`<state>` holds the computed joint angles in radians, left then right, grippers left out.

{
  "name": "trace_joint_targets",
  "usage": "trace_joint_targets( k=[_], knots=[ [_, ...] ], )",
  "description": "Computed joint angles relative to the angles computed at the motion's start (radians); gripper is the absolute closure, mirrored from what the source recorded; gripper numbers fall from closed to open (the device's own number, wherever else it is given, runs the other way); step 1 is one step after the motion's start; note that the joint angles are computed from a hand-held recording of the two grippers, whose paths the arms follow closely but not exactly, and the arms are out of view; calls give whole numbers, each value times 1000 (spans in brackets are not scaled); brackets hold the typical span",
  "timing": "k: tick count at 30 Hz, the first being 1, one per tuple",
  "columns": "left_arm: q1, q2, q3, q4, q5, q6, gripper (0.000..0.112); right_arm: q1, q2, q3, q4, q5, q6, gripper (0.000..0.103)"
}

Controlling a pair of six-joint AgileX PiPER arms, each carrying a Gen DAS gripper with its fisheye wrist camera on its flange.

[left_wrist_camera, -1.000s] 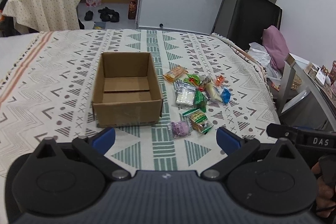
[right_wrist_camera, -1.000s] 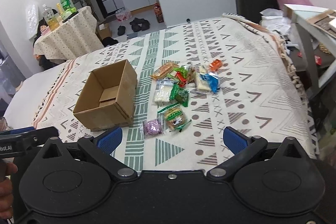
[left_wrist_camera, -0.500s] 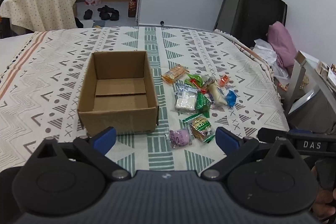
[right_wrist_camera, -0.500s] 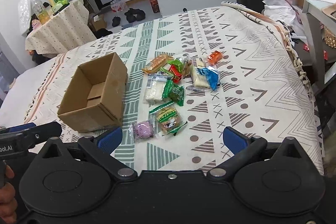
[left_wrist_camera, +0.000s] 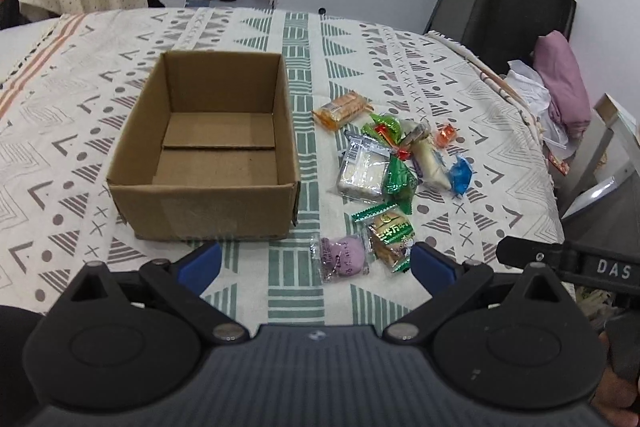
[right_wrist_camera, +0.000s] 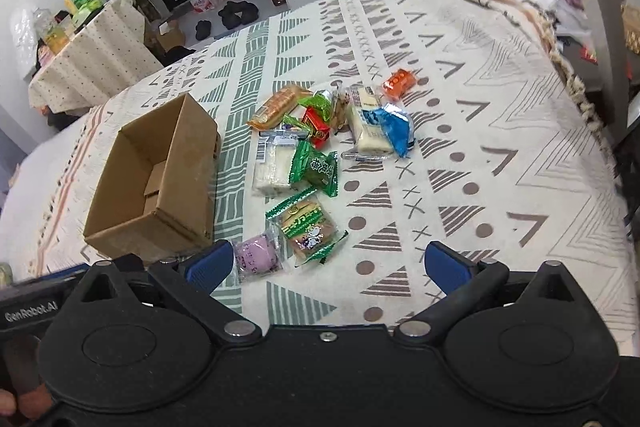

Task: Organize snacks
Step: 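Grasp the pink bun with the left tool while the right tool grasps the green-wrapped cake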

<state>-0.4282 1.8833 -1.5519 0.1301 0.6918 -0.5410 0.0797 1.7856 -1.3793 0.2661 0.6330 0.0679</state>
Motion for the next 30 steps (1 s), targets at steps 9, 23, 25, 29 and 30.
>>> trace_joint_targets(
  k=[9, 23, 25, 29, 30],
  knots=[
    [-2, 120, -105, -7, 28, -30, 16, -9, 114, -103, 14, 39, 4, 5],
    [-7, 328, -290, -67, 58, -34, 25, -74, 305, -265, 194, 141, -35, 19],
    [-8, 359, -320, -80, 66, -39, 30, -79, 335, -297, 200, 157, -22, 21],
    [-9, 430, -405, -110, 118, -35, 36, -78, 380, -346, 201, 172, -15, 21],
    [-12, 446, -426, -99, 132, -43, 36, -78, 389, -355, 205, 178, -20, 21]
  ],
)
